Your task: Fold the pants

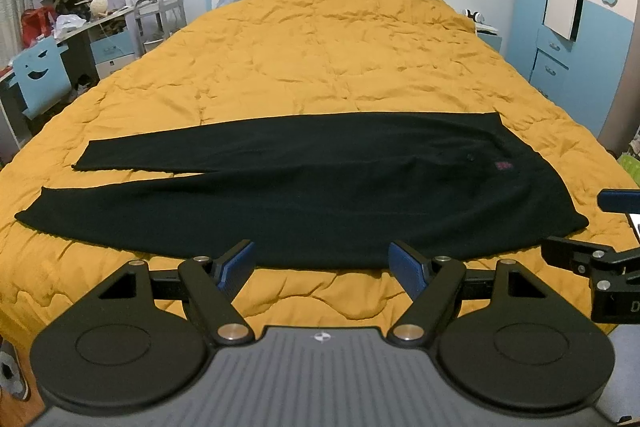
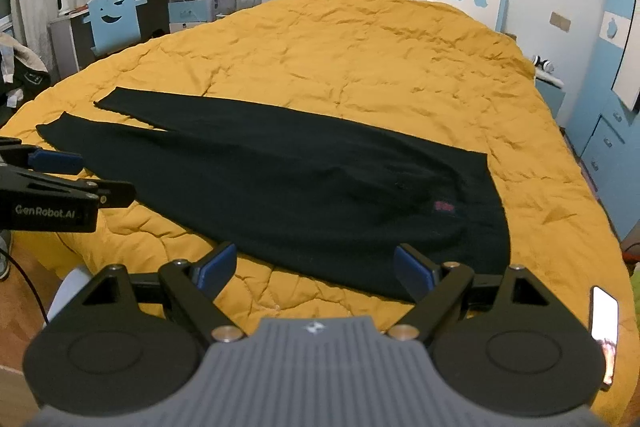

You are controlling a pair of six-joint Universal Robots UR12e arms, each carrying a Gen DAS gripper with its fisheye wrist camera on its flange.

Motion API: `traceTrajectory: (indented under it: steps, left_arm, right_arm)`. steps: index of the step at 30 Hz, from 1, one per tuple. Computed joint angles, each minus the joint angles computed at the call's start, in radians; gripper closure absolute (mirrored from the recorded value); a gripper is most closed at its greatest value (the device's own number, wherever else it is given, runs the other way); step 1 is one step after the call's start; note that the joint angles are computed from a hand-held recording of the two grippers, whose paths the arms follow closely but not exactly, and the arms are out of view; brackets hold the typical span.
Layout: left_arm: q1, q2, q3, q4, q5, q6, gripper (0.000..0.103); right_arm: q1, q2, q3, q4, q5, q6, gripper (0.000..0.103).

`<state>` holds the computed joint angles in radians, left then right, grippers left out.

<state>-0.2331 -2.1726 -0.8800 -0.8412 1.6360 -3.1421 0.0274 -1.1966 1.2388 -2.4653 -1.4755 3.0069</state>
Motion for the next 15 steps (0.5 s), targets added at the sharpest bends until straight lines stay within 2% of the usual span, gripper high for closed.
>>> traceTrajectory:
  steps: [15]
  left_arm:
    - [0.001, 0.022, -0.042, 0.04, 0.001, -0.01, 0.014]
  right_arm:
    - [0.007, -0.025, 0.03, -0.001, -0.017, 0.008, 0.021]
